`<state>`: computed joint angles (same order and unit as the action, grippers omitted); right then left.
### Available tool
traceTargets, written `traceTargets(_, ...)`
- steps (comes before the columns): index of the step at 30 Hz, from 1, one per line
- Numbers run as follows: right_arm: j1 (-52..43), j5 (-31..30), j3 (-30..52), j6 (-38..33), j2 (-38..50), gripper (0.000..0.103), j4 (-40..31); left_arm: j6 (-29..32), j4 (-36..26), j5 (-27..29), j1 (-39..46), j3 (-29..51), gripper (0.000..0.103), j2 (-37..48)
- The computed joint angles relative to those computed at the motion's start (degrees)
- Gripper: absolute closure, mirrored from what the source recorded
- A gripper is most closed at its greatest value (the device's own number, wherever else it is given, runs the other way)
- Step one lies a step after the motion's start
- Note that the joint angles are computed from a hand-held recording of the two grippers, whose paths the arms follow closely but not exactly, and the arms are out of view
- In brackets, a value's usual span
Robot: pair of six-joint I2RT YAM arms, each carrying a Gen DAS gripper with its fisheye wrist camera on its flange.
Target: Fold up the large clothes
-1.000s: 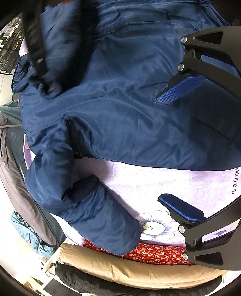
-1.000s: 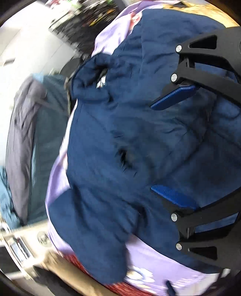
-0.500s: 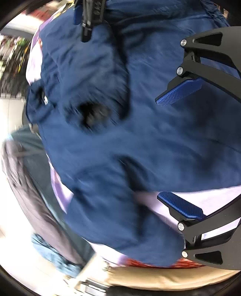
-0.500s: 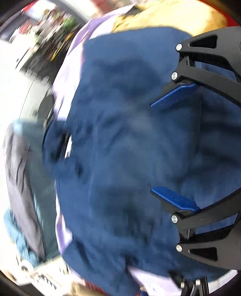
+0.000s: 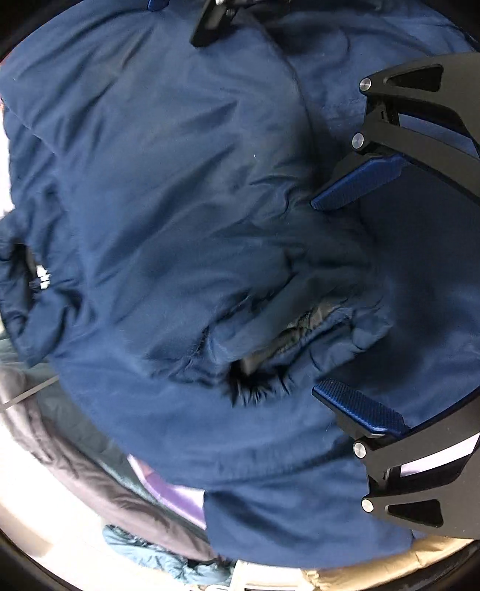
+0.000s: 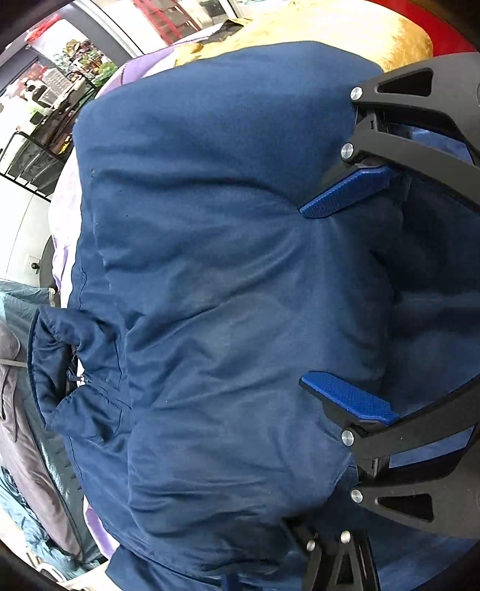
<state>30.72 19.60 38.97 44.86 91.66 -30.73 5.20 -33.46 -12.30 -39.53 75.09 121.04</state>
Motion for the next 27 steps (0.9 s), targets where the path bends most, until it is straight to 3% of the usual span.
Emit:
traceTargets(6, 1.6, 1.9, 1.2, 0.1, 4.2, 0.01, 1.2, -1.9, -2.8, 1.2, 0.9, 3.9, 0.005, 3.7)
traceTargets(13, 3.1, 3.7, 6.0, 1.3, 10.2, 0.008, -2.7, -2.8, -2.3, 1.0, 0.7, 3.0, 0.005, 2.6)
traceTargets(20, 4.4, 3.7, 6.5, 2.8, 5.0, 0.008, -6.2, -3.8, 1.7, -0.7, 0.6, -5.8, 0.007, -6.1)
traceTargets(27, 9.8, 1.4, 7.5, 7.5, 0.8, 0.008, -9.5, -4.1, 4.6, 1.8, 4.6, -17.6, 0.007, -18.1)
